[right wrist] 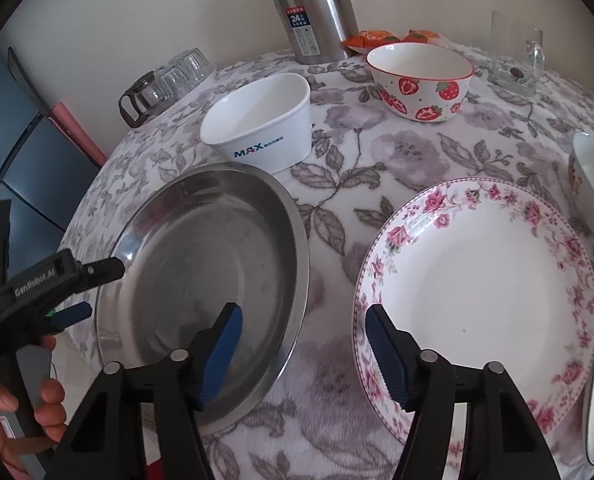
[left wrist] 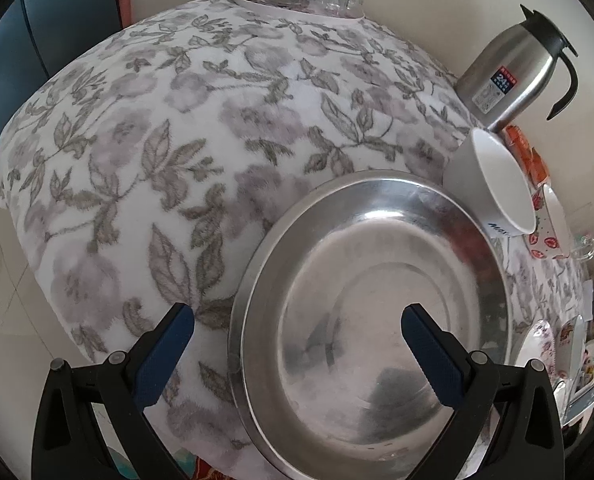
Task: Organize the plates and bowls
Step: 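Move the left tool to the steel basin rim while the right tool approaches the rim too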
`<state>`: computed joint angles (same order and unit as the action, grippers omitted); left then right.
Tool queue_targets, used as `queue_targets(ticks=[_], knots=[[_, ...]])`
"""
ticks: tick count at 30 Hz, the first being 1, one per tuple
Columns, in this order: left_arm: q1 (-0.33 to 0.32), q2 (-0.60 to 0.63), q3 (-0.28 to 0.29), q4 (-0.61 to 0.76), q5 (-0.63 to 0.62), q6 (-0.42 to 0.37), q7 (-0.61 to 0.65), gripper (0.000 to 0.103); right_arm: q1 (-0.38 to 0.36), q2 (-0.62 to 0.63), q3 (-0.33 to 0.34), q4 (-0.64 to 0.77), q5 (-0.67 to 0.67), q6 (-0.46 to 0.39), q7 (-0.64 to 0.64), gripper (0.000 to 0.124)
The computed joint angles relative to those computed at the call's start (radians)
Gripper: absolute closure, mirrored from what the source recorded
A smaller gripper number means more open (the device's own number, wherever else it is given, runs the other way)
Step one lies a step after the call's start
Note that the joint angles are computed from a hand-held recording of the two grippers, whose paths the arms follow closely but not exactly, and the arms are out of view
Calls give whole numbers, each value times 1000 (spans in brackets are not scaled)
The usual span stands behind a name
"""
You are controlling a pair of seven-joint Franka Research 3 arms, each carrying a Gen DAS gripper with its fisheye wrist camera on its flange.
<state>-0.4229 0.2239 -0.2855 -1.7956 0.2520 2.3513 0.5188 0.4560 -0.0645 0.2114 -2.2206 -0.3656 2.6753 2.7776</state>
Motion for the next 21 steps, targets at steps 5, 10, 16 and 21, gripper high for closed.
queue_targets(ticks=[5, 10, 16, 21], knots=[[10, 14, -5, 3, -39, -5, 27, 0, -3, 19, -10, 11, -27, 4, 16, 60], [15, 16, -5, -7, -65, 6, 32, 0, -9, 16, -18, 0, -45, 32, 39, 63], [21, 9, -8, -25, -99, 17, 41, 0, -22, 1, -10, -8, -110, 78, 79, 71], [25, -5, -8, -43, -107, 29, 43, 0, -11, 22, -5, 14, -89, 94, 17, 76]])
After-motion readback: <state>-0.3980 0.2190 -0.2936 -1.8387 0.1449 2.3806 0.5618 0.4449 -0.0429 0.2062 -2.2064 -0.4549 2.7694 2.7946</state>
